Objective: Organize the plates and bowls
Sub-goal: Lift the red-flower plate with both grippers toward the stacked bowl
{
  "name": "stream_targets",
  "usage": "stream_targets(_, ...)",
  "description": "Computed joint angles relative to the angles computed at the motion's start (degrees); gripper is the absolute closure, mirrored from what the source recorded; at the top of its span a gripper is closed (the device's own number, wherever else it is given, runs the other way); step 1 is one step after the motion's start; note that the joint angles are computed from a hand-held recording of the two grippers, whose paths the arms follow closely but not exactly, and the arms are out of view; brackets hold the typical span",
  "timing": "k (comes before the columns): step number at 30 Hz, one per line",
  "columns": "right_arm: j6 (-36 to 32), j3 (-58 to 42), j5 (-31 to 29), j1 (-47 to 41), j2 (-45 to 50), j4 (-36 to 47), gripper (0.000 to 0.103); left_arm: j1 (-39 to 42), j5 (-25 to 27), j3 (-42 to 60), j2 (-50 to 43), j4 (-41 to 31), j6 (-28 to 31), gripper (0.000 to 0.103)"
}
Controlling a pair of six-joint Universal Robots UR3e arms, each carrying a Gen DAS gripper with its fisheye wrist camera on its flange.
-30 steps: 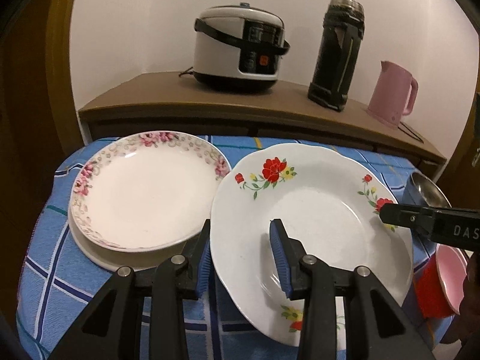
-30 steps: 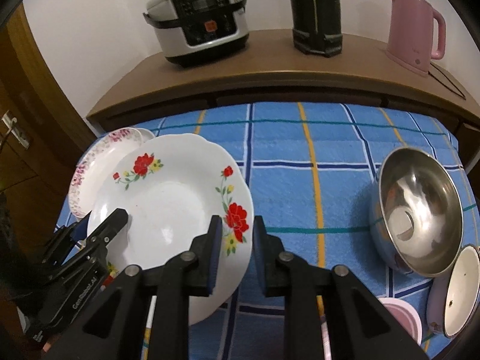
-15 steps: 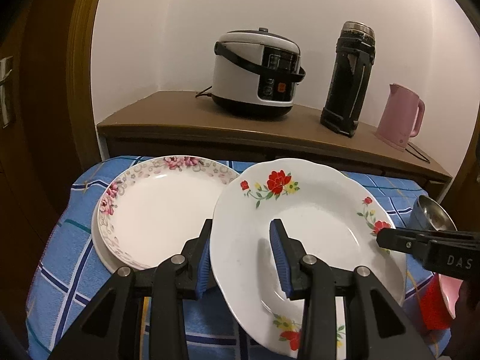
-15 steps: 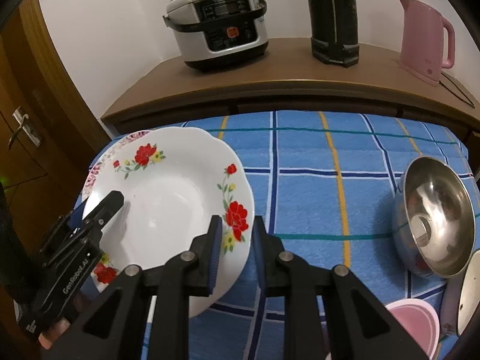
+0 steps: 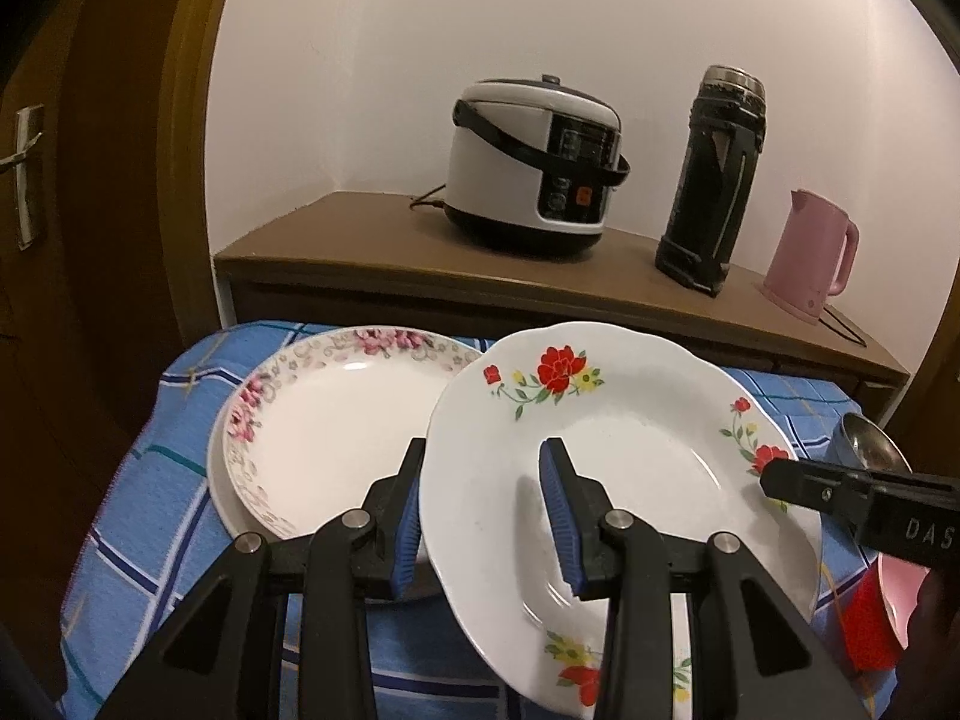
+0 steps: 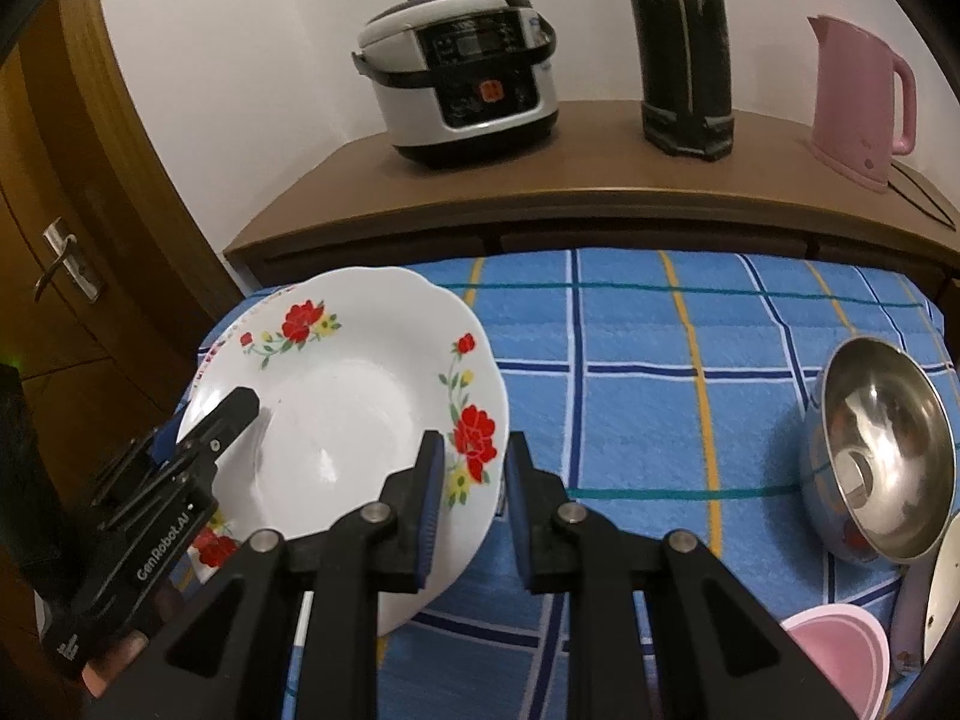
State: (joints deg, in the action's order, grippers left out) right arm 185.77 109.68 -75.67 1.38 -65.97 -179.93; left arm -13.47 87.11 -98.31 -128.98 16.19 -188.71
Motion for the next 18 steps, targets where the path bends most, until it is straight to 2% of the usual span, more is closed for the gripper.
stream_targets(18,0.74,-7.29,-2.74,4.58,2.87,0.46,0.082,3.44,0.57,0.32,1.37,-0.21,1.19,0.064)
